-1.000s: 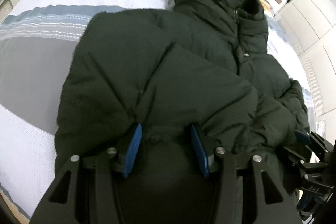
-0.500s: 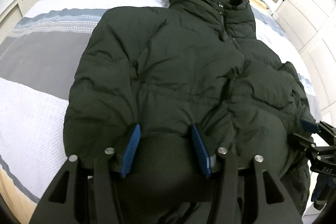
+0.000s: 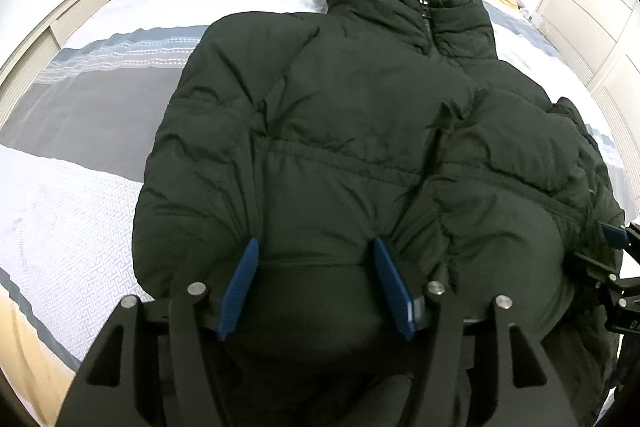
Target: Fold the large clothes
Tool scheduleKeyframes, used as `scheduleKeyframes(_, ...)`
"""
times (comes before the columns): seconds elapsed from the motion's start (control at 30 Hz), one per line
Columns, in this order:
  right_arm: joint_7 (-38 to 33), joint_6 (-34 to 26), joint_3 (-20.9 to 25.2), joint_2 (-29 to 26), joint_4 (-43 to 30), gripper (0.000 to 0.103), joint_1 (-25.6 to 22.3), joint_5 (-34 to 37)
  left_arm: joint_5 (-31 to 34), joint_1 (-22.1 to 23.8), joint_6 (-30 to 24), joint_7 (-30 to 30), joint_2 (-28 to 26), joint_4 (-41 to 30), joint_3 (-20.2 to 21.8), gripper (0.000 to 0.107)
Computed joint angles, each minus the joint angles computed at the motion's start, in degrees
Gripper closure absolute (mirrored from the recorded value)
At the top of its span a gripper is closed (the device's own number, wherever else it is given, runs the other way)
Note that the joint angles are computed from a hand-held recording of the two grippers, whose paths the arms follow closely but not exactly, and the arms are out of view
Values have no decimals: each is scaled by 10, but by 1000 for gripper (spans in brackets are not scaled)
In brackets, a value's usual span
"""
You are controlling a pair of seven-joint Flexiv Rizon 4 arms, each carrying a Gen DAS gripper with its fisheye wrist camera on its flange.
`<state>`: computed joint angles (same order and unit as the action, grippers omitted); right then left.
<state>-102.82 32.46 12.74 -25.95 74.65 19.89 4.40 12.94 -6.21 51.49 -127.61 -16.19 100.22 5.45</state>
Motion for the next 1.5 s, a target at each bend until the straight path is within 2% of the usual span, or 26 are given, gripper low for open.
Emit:
scheduleKeyframes(0.6, -23, 5, 10, -17, -6, 15, -12, 34, 12, -4, 8, -13, -15, -4, 6, 41)
scheduleKeyframes(0.87, -49, 1, 15, -21, -6, 1, -12, 44, 16, -6, -8, -15, -22, -16, 8, 40)
scheduleKeyframes(1.17, -63, 6, 16, -25, -5, 1, -13, 48, 29, -11, -19, -26, -25, -24, 10, 39)
scheduleKeyframes(1.37, -81, -31, 20, -25, -26, 1, -24, 65, 21, -8, -25, -20, -25, -25, 7, 39)
scheduleKeyframes(1.5, -98, -81, 20, -23, -52, 1, -36, 82, -6, 4, -29, 7, -21, -23, -1, 39)
